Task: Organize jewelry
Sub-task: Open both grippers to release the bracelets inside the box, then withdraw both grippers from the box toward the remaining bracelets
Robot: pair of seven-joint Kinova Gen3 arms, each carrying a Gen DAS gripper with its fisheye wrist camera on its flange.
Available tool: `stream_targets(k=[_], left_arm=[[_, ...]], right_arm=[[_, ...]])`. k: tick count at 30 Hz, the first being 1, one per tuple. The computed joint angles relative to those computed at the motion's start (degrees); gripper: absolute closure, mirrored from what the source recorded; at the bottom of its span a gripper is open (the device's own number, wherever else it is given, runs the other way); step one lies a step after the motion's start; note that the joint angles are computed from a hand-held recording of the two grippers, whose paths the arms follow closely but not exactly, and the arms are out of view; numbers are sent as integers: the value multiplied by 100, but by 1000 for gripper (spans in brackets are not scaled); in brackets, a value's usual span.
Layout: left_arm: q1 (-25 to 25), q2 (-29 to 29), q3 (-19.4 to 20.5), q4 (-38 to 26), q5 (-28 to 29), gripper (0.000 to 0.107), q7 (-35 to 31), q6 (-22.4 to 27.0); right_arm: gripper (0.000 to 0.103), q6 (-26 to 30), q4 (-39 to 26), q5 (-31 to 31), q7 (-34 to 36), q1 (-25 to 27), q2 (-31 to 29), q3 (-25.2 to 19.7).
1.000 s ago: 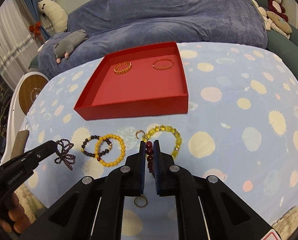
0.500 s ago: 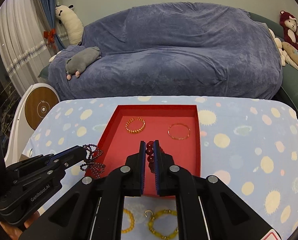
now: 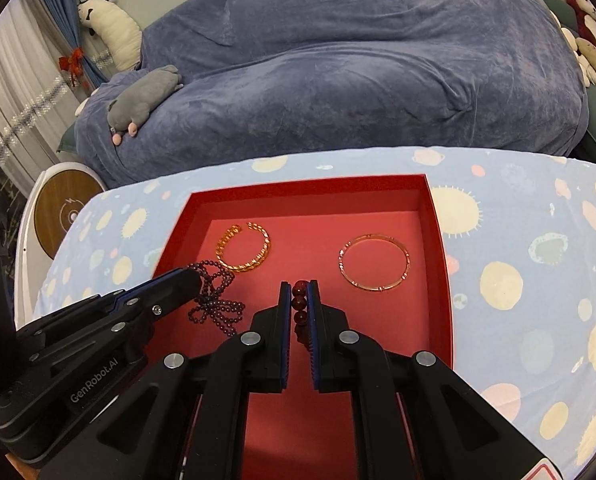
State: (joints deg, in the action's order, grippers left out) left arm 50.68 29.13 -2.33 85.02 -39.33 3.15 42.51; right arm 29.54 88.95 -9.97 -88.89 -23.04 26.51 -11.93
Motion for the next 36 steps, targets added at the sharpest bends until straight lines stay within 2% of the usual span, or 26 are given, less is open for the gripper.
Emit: stream_targets(k=[4,5,6,8,11,17,23,27,32,36], left_arm=[[-134,222,60,-74,185,102,-219,-14],[-108,264,39,-113,207,97,-261,79],[-95,309,31,-171,237,90,-309,174],[53,332,-93,-189,143,60,-195,293],[287,298,-208,-156,-140,51,66,496],[540,134,-30,-84,-406,51,370,981],[924,-152,274,201,-657,51,1136,1451],[1191,-188,550,239,-672,51,1560,1972],[1492,-168,847,359,-519,51,2147,2315],[1766,-31,980,330,-401,51,2498,2566]], right_arm=[[95,115,-89,391,-218,-305,233,325],[94,69,-48,584,-364,-461,231,488],[91,-46,52,785,-544,-619,190,652],[81,-214,206,992,-733,-683,103,729],[67,-579,551,1100,-913,-612,-157,699],[61,-847,1160,930,-838,-243,-754,357],[59,-881,1938,548,-644,79,-1475,103],[59,-815,2424,344,-575,120,-1863,82],[59,-738,2997,207,-636,76,-2208,106],[59,-784,3473,325,-932,-55,-2472,100]])
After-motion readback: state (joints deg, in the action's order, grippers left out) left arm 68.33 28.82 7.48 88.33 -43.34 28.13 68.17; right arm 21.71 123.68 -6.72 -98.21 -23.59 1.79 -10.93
